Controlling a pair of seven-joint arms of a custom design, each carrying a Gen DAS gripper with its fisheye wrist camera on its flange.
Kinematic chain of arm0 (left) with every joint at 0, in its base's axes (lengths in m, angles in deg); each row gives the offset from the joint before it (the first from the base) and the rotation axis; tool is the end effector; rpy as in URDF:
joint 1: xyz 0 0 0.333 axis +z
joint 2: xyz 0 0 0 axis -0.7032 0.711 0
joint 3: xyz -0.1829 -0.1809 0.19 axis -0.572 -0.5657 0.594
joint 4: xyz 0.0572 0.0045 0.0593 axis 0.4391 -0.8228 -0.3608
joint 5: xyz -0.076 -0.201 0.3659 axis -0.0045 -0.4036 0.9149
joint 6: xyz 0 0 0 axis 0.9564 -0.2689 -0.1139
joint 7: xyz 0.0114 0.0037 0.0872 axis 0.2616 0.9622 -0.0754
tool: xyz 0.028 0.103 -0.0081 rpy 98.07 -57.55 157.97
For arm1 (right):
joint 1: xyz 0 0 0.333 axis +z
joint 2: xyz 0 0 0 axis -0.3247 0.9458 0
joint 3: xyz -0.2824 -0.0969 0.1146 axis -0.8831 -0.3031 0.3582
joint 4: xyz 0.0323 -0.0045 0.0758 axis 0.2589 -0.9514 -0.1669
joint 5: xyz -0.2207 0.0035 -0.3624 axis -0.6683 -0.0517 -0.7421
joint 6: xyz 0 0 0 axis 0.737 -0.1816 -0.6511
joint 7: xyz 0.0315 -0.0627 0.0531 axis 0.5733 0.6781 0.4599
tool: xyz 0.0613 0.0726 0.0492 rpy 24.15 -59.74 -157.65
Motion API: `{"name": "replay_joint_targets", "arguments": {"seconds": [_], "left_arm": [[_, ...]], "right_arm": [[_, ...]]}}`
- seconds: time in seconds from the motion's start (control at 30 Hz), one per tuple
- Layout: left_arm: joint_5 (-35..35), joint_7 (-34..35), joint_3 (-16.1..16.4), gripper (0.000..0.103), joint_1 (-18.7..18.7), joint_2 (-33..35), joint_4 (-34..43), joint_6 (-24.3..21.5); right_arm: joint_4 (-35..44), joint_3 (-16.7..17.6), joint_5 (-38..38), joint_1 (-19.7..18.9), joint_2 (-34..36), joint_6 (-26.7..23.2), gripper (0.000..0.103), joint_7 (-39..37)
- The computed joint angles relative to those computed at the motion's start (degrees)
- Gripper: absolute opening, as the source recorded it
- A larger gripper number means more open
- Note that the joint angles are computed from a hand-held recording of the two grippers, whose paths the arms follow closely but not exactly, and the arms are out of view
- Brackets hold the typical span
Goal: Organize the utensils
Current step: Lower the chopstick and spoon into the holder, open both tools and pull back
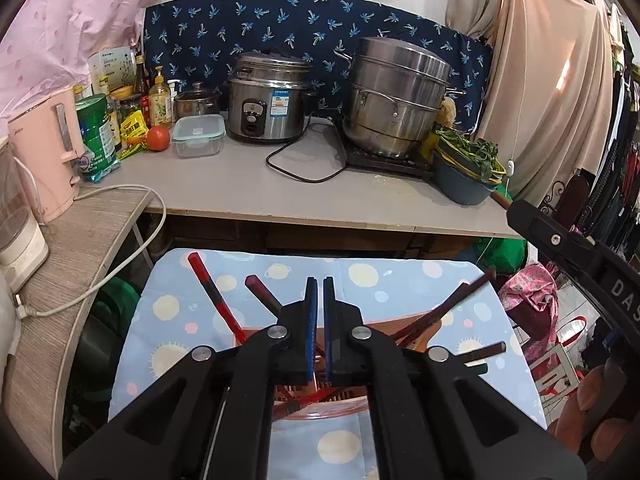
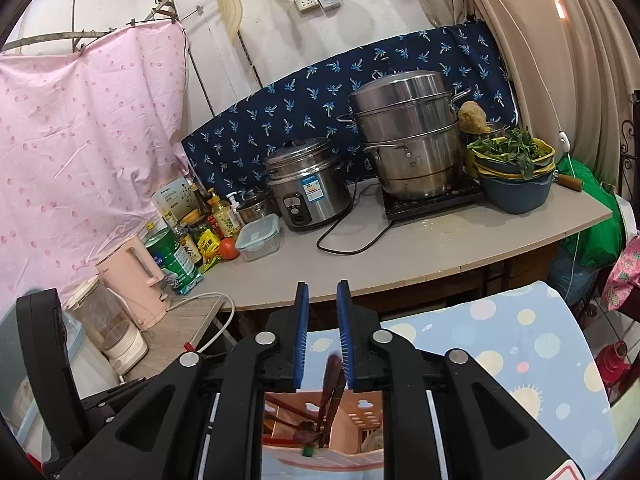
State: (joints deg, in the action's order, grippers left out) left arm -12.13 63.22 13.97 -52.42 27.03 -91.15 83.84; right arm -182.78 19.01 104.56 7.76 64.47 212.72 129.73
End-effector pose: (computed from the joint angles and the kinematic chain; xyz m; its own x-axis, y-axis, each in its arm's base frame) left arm 0.4555 -0.1952 0.6078 0.2899 -0.9414 0.1723 -0.5542 -0.3119 -0.7717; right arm 0.5215 0.3144 0.6212 0.4811 -0.7991 -0.3606 -0.5399 0.0541 -0.8400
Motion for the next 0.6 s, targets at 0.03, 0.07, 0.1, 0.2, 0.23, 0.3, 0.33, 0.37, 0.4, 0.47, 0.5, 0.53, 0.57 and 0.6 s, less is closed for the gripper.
{"name": "replay_joint_targets", "arguments": {"seconds": [0.03,0.07,0.1,0.2,0.23,0.3,0.33,0.37,0.4,0.47,0.5,0.53,0.57,0.6], "left_arm": [[0.1,-0.3,-0.1,0.003,0.1,-0.1,-0.1,0.0],[0.3,-0.7,-0.4,0.005,0.2,-0.1,0.0,-0.3],[0.6,-1.1,-0.6,0.006,0.3,-0.3,-0.1,-0.5],[1.2,-1.8,-1.1,0.009,0.4,-0.7,0.0,-1.5],[1.2,-1.9,-1.1,0.010,0.2,-0.9,0.0,-1.6],[1.4,-2.1,-1.5,0.010,0.0,-1.4,-0.1,-2.6],[1.6,-2.3,-1.7,0.010,-0.1,-1.7,-0.1,-3.0],[1.8,-2.4,-1.9,0.010,-0.2,-1.9,-0.1,-3.5],[2.0,-2.7,-2.1,0.011,-0.3,-2.3,-0.1,-4.0],[2.1,-3.1,-2.4,0.012,-0.8,-3.4,-0.7,-4.9],[2.2,-3.5,-2.8,0.013,-1.0,-4.0,-0.9,-5.8],[2.4,-3.9,-3.2,0.014,-1.1,-4.6,-1.2,-6.6],[2.7,-4.3,-3.5,0.016,-1.2,-5.1,-1.4,-7.4],[2.9,-4.8,-4.0,0.017,-1.4,-5.7,-1.6,-8.5]], "right_arm": [[-0.1,-0.1,0.3,0.0,-0.2,-0.1,0.019,-0.2],[-0.4,-0.2,0.9,0.1,-0.6,-0.3,0.019,-0.9],[-0.6,-0.2,1.0,0.2,-0.9,-0.5,0.019,-1.1],[-1.7,-0.4,1.5,0.3,-2.1,-0.7,0.019,-1.9],[-2.0,-0.4,1.5,0.4,-2.5,-0.8,0.019,-2.0],[-3.0,-0.4,1.8,0.6,-3.6,-1.1,0.019,-2.3],[-3.5,-0.5,2.1,0.7,-4.2,-1.3,0.019,-2.7],[-4.3,-0.6,2.4,0.9,-5.0,-1.5,0.019,-3.0],[-5.0,-0.7,2.7,1.1,-5.7,-1.6,0.019,-3.4],[-6.7,-0.7,2.7,1.3,-7.3,-1.8,0.021,-3.8],[-8.0,-0.4,2.1,1.2,-8.3,-1.5,0.023,-3.6],[-9.3,-0.2,1.6,1.2,-9.4,-1.4,0.025,-3.4],[-10.4,-0.1,1.3,1.3,-10.3,-1.5,0.026,-3.4],[-11.6,-0.1,1.0,1.4,-11.3,-1.9,0.026,-3.2]]}}
